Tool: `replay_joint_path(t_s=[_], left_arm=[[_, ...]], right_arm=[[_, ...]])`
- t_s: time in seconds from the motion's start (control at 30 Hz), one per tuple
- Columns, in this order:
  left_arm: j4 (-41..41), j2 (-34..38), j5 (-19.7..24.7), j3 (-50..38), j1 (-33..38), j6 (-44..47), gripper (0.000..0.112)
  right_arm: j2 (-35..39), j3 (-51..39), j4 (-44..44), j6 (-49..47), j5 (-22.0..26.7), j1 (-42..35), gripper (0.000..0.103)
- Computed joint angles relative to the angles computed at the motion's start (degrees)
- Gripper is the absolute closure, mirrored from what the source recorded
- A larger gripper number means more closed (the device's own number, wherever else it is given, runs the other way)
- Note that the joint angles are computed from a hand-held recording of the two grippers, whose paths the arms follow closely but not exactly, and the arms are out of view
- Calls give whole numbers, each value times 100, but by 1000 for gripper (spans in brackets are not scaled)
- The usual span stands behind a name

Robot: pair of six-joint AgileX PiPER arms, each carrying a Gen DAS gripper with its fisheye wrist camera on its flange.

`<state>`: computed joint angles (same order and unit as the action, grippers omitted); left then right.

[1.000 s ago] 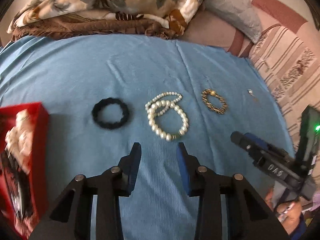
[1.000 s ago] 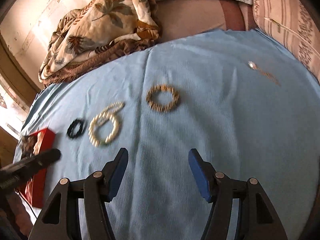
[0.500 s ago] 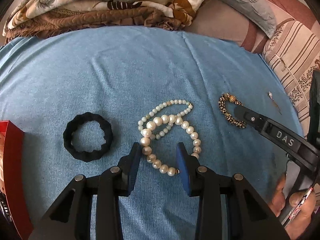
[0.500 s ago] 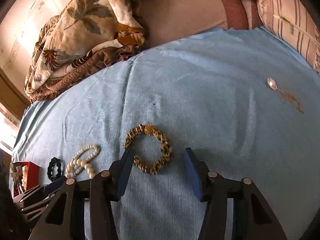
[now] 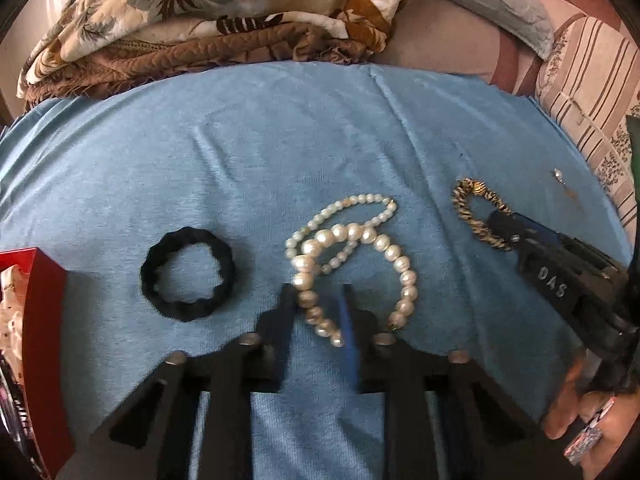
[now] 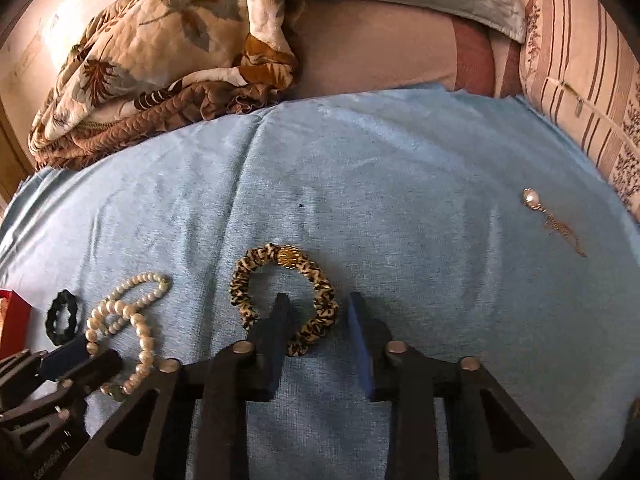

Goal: Organize jewelry
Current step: 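Grasp the large pearl bracelet with the left tool while the right tool grasps the leopard-print bracelet, then carry both bracelets over the red tray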

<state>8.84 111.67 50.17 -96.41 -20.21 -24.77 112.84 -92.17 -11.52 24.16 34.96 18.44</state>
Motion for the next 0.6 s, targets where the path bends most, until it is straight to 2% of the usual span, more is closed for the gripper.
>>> replay_joint_path(t_s=[0.03,0.1,0.3,0.6], left_arm=[[-104,-35,27,21,36,76,103],[-285,-168,59,153,91,170,103],[-484,-713,37,760,59,117,103],[98,-1835,-77,1744,-290,-375,103]], right_arm=[[-42,57,-19,9,-7,3,88],[-158,201,58,-48,-26,-7,93],[-662,806,355,-142,-103,23,94],[-1743,1932,549,-57,-352,248,94]])
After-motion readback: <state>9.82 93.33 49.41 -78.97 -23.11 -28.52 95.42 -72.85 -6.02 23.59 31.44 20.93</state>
